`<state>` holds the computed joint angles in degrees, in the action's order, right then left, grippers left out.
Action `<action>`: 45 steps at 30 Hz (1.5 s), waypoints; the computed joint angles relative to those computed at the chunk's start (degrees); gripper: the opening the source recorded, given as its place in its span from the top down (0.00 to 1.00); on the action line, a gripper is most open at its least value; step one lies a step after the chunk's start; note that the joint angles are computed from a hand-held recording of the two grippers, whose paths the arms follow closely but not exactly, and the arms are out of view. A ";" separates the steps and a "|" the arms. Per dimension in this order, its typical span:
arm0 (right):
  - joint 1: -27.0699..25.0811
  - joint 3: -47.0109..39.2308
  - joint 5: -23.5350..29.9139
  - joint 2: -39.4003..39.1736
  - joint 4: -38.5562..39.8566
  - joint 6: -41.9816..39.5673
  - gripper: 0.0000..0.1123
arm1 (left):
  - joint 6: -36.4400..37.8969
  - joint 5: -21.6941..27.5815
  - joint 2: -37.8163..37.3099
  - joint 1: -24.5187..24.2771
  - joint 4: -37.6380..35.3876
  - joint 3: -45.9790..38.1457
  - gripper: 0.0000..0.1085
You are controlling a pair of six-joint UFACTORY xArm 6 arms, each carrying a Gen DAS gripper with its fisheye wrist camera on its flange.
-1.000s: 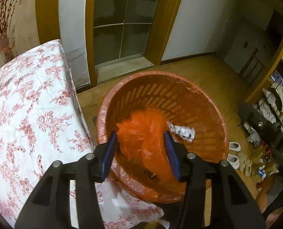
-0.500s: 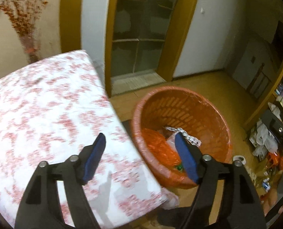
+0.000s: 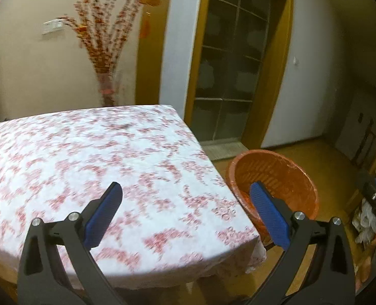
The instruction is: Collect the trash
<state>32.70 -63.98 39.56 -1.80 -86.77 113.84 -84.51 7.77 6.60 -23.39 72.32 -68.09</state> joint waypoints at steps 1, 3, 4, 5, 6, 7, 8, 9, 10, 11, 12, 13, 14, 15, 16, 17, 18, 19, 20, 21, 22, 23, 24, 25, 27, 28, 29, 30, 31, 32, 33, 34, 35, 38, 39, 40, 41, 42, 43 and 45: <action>1.19 0.28 0.86 -0.19 -0.28 -0.40 0.10 | -3.91 0.32 -1.53 0.21 3.60 1.38 0.09; 2.28 0.66 1.25 -0.51 -0.50 -0.39 0.10 | -11.49 1.83 -4.03 0.08 11.17 3.60 0.09; 2.83 0.94 1.25 -0.75 -0.13 -0.70 0.10 | -14.09 3.19 -5.59 -0.17 14.09 4.94 0.09; 3.12 1.15 0.91 -0.90 0.14 -0.97 0.10 | -16.21 4.68 -6.69 -0.56 16.68 5.98 0.09; 3.18 1.46 0.12 -1.16 0.39 -1.23 0.10 | -18.00 6.58 -7.80 -1.26 19.27 7.10 0.09; 3.40 1.80 -0.24 -1.41 0.60 -1.10 0.10 | -19.11 8.09 -8.61 -1.83 21.01 8.04 0.09; 3.85 2.17 -0.14 -1.64 0.73 -0.77 0.10 | -20.04 9.50 -9.62 -2.35 22.52 9.23 0.09; 4.11 2.69 -0.36 -1.95 0.87 -0.50 0.10 | -20.87 10.07 -10.36 -2.62 23.56 10.15 0.09; 4.31 3.04 -0.65 -2.13 1.19 -0.68 0.10 | -21.54 10.50 -11.13 -2.80 24.33 11.09 0.09; 4.53 3.29 -0.58 -2.18 1.49 -0.97 0.10 | -22.05 10.85 -12.04 -2.95 24.75 12.18 0.09; 5.02 3.42 -0.08 -2.07 2.17 -1.74 0.10 | -22.58 10.90 -12.58 -2.90 25.24 12.87 0.09; 5.41 3.59 0.29 -1.99 2.59 -2.27 0.10 | -23.04 11.19 -13.07 -3.00 25.59 13.52 0.09; 5.91 3.51 0.71 -1.69 3.04 -2.63 0.10 | -23.29 11.58 -13.53 -3.12 25.74 14.09 0.09; 6.21 3.52 1.01 -1.53 3.55 -2.94 0.10 | -23.77 12.37 -14.09 -3.37 26.03 14.78 0.09; 6.50 3.66 1.35 -1.48 3.91 -3.03 0.10 | -24.69 13.25 -14.72 -3.65 26.69 15.49 0.09; 6.84 3.82 1.95 -1.41 4.43 -3.21 0.10 | -25.60 14.14 -15.39 -3.99 27.37 16.21 0.09; 7.10 3.93 2.58 -1.35 4.83 -3.38 0.10 | -26.27 14.51 -15.55 -4.08 27.99 16.45 0.09; 7.48 3.96 3.40 -1.23 5.23 -3.44 0.10 | -26.67 15.21 -16.09 -4.42 28.31 17.06 0.09; 8.00 4.24 4.60 -1.25 5.77 -3.43 0.10 | -26.97 16.12 -16.56 -4.87 28.63 17.64 0.09; 8.33 4.19 5.65 -1.10 6.50 -3.70 0.10 | -27.16 16.96 -16.71 -5.27 28.88 17.94 0.09; 8.60 4.14 6.47 -0.94 7.07 -3.88 0.10 | -27.11 17.47 -17.16 -5.55 28.91 18.42 0.09; 8.72 4.30 6.86 -1.00 7.22 -3.84 0.10 | -27.18 18.10 -17.34 -5.97 29.10 18.73 0.09; 9.05 4.33 7.64 -0.95 7.42 -3.86 0.10 | -27.25 18.50 -17.60 -6.28 29.18 19.08 0.09; 9.61 4.13 9.05 -0.76 7.76 -4.10 0.10 | -27.28 19.04 -17.76 -6.63 29.19 19.36 0.09; 10.37 4.04 10.87 -0.59 7.91 -4.32 0.10 | -27.10 19.63 -17.87 -6.96 28.86 19.68 0.09; 10.87 3.82 11.97 -0.39 8.06 -4.57 0.10 | -27.05 19.65 -17.87 -6.96 28.66 19.76 0.09; 11.13 3.83 12.44 -0.29 8.13 -4.64 0.10 | -27.14 19.61 -17.89 -6.95 28.46 19.89 0.09; 11.32 3.72 12.81 -0.15 8.29 -4.79 0.10 | -27.09 19.64 -17.92 -7.02 28.17 20.02 0.09; 11.45 3.66 13.16 -0.07 8.45 -4.91 0.10 | -26.89 19.92 -18.00 -7.22 27.73 20.13 0.09; 11.69 3.55 13.59 0.08 8.75 -5.07 0.10 | -26.78 20.22 -18.07 -7.35 27.37 20.31 0.09; 11.71 3.58 13.71 0.10 8.88 -5.17 0.10 | -26.60 20.58 -18.10 -7.45 26.95 20.48 0.09; 11.88 3.52 14.11 0.22 9.12 -5.28 0.10 | -26.43 20.63 -18.15 -7.40 26.70 20.57 0.09; 12.19 3.32 14.82 0.46 9.55 -5.53 0.10 | -26.30 20.70 -18.18 -7.37 26.45 20.66 0.09; 12.54 2.84 15.90 1.09 10.40 -6.08 0.10 | -26.08 20.86 -18.33 -7.28 25.70 20.97 0.09; 12.69 2.64 16.34 1.30 10.74 -6.26 0.10 | -26.05 20.91 -18.35 -7.26 25.56 21.02 0.09; 12.87 2.40 16.82 1.55 11.08 -6.48 0.10 | -25.97 21.15 -18.36 -7.38 25.27 21.06 0.09; 13.00 2.27 17.27 1.70 11.30 -6.63 0.10 | -25.90 21.45 -18.41 -7.44 24.98 21.17 0.09; 13.20 2.05 17.77 1.85 11.50 -6.81 0.10 | -25.89 21.65 -18.48 -7.52 24.79 21.26 0.09; 13.45 1.82 18.43 2.04 11.68 -6.96 0.10 | -25.95 21.78 -18.55 -7.54 24.70 21.36 0.09; 13.96 1.33 19.93 2.45 11.96 -7.30 0.10 | -25.91 22.29 -18.71 -7.72 24.30 21.56 0.09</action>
<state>46.67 -62.64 59.48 0.65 -74.80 106.54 -110.42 30.07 -12.11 -31.11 96.62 -46.53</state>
